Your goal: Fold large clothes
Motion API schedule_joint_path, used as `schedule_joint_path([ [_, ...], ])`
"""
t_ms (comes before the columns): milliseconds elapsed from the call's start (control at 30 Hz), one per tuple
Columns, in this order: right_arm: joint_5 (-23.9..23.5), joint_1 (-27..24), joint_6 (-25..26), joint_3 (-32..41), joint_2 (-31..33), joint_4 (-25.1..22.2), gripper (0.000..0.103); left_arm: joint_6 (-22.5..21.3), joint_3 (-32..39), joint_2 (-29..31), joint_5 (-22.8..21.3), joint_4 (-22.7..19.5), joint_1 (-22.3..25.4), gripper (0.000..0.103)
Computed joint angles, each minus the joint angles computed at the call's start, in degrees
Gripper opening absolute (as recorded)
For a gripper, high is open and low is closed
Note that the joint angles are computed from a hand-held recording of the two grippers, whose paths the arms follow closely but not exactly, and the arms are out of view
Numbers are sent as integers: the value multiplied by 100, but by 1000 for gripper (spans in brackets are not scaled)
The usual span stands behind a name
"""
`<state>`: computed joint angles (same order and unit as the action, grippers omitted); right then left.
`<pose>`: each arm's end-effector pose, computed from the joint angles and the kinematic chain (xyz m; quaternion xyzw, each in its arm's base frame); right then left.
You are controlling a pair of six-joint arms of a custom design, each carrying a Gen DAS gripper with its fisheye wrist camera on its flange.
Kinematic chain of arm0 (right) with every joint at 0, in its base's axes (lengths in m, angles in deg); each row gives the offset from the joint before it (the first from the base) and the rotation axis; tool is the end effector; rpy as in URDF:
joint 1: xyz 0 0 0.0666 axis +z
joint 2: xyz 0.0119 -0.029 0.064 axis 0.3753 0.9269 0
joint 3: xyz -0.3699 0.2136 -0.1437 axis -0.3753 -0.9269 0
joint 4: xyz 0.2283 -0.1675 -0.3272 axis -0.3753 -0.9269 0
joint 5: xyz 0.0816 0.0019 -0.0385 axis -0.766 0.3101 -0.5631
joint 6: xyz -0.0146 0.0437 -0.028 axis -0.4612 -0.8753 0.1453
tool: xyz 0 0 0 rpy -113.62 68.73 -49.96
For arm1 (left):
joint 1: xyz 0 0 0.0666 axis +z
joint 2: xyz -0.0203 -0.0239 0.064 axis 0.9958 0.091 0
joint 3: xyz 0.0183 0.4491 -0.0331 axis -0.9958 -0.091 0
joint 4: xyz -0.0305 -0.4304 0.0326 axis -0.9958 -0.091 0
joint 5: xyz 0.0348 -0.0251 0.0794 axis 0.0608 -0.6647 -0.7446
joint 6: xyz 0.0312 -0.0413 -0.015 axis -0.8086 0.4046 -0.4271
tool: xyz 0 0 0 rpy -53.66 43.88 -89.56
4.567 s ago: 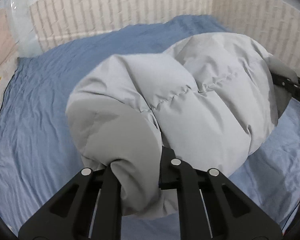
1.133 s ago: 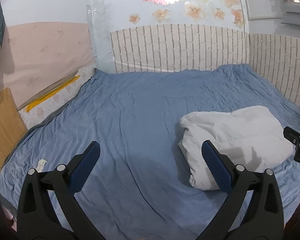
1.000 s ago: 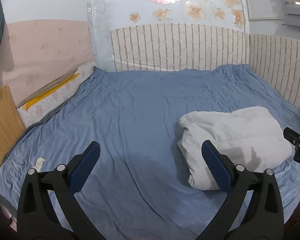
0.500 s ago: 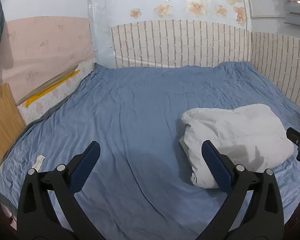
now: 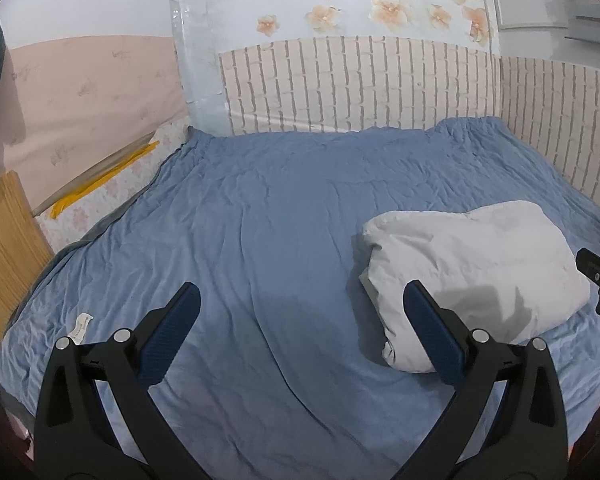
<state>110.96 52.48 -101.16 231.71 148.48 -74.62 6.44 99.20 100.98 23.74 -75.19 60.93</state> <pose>0.6437 0.3564 0.6315 0.0649 0.8998 -0.0524 0.4283 0.5435 -0.2234 0.5327 -0.0145 0.8701 0.0560 0.4894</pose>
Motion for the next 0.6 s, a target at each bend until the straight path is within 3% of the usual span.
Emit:
schedule_joint_path([
  [600,31,4,-26,-113,-53,25,101,-60,-55,-2,176,145,82,100],
])
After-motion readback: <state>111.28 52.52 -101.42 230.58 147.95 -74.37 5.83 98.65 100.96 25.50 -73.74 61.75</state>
